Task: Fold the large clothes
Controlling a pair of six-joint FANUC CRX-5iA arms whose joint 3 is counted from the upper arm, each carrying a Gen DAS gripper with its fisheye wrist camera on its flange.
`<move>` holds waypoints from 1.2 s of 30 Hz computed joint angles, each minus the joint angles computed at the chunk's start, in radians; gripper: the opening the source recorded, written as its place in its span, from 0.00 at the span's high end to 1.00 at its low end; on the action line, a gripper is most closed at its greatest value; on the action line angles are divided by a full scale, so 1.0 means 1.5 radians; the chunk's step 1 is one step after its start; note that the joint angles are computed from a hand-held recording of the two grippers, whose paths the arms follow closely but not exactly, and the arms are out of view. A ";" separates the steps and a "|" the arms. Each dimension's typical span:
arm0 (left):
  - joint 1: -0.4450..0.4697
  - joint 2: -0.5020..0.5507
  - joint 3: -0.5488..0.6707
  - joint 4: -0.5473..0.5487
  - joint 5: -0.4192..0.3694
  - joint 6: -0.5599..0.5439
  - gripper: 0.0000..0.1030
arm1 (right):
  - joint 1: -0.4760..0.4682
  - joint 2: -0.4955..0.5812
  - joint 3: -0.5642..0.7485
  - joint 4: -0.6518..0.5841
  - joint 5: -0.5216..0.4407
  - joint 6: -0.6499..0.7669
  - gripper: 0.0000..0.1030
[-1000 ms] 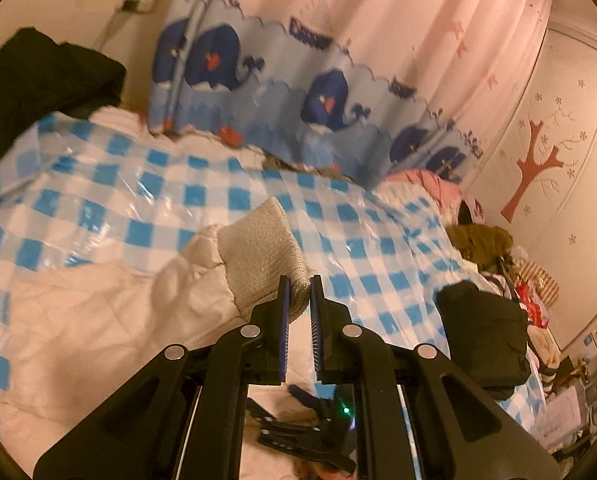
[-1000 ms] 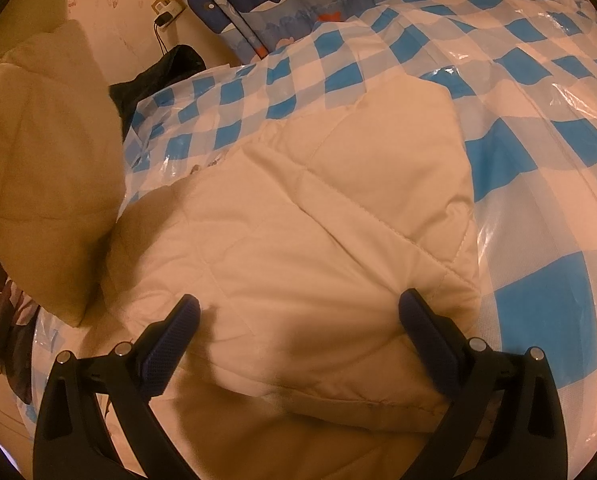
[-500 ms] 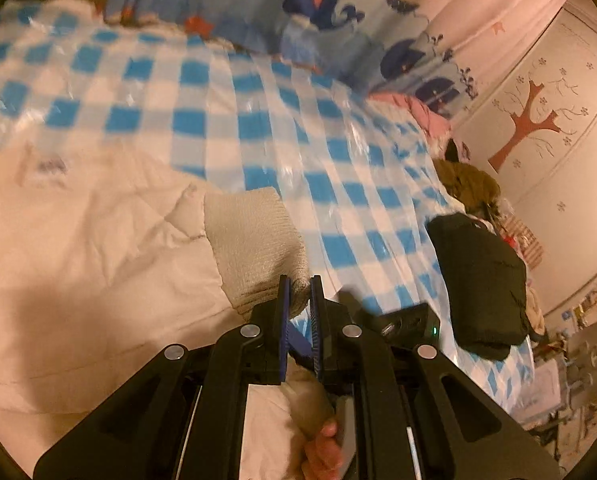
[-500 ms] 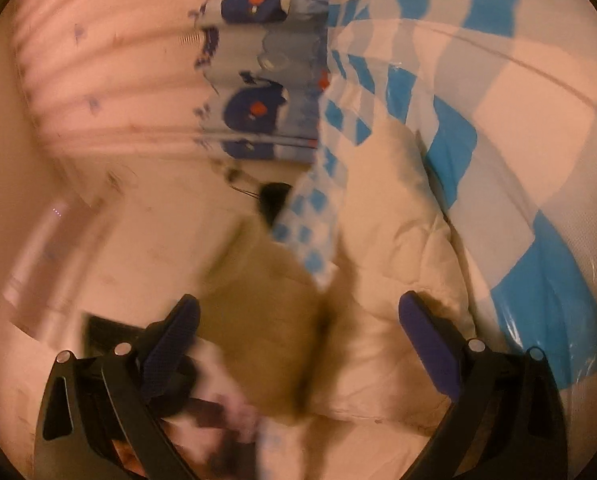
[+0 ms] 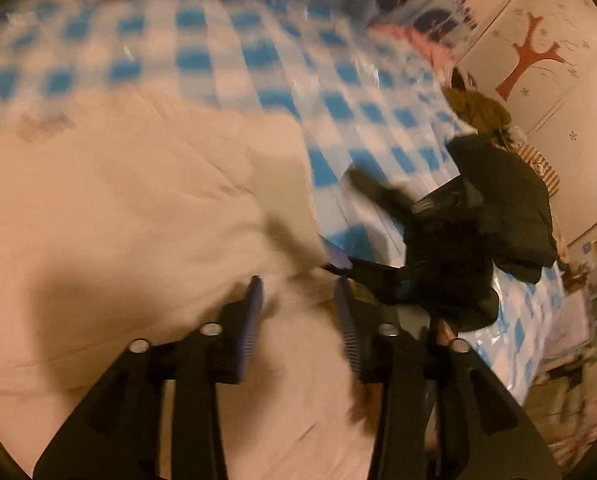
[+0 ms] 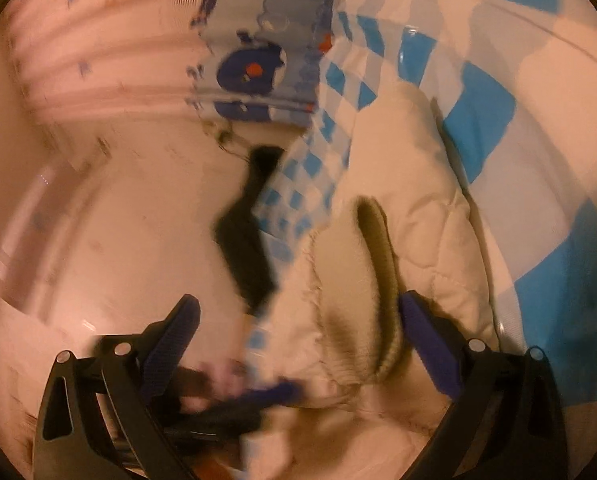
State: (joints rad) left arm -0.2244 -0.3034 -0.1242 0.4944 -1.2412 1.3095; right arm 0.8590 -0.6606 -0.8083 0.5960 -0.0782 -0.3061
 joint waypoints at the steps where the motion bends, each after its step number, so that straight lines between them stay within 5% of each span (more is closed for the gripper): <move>1: 0.014 -0.017 0.005 -0.017 0.002 -0.001 0.47 | 0.035 0.008 0.039 -0.055 -0.079 0.077 0.07; 4: 0.053 -0.089 0.032 -0.181 0.050 0.038 0.27 | 0.081 0.043 0.109 -0.080 -0.210 0.167 0.07; 6: 0.065 -0.111 0.050 -0.320 0.076 0.102 0.23 | 0.097 0.057 0.127 -0.063 -0.246 0.179 0.08; 7: 0.081 -0.112 0.053 -0.354 0.075 0.122 0.23 | 0.106 0.063 0.133 -0.041 -0.267 0.176 0.17; 8: 0.101 -0.113 0.049 -0.356 0.075 0.121 0.23 | 0.118 0.069 0.141 -0.019 -0.295 0.174 0.28; 9: 0.120 -0.114 0.043 -0.357 0.076 0.122 0.23 | 0.125 0.072 0.148 -0.014 -0.311 0.181 0.62; 10: 0.129 -0.116 0.038 -0.382 0.079 0.139 0.23 | 0.132 0.074 0.154 -0.005 -0.316 0.188 0.79; 15: 0.197 -0.130 -0.018 -0.326 0.101 0.105 0.23 | 0.199 0.084 0.180 0.147 -0.445 0.159 0.84; 17: 0.217 -0.141 -0.045 -0.309 0.107 0.091 0.23 | 0.213 0.081 0.187 0.159 -0.506 0.139 0.85; 20: 0.265 -0.158 -0.093 -0.258 0.110 0.041 0.23 | 0.207 0.099 0.210 0.065 -0.577 0.194 0.85; 24: 0.267 -0.158 -0.117 -0.249 0.116 0.024 0.22 | 0.147 0.115 0.237 -0.103 -0.558 0.268 0.85; 26: 0.253 -0.158 -0.109 -0.269 0.115 0.035 0.22 | 0.164 0.107 0.242 -0.063 -0.600 0.234 0.71; 28: 0.259 -0.169 -0.112 -0.265 0.121 0.032 0.22 | 0.218 0.115 0.256 0.043 -0.718 0.171 0.46; 31: 0.255 -0.185 -0.110 -0.284 0.136 0.043 0.22 | 0.282 0.143 0.282 0.194 -0.798 0.169 0.40; 33: 0.253 -0.186 -0.106 -0.287 0.139 0.044 0.21 | 0.283 0.203 0.342 0.200 -0.791 0.259 0.33; 36: 0.247 -0.181 -0.101 -0.294 0.130 0.044 0.21 | 0.238 0.320 0.457 0.101 -0.791 0.433 0.25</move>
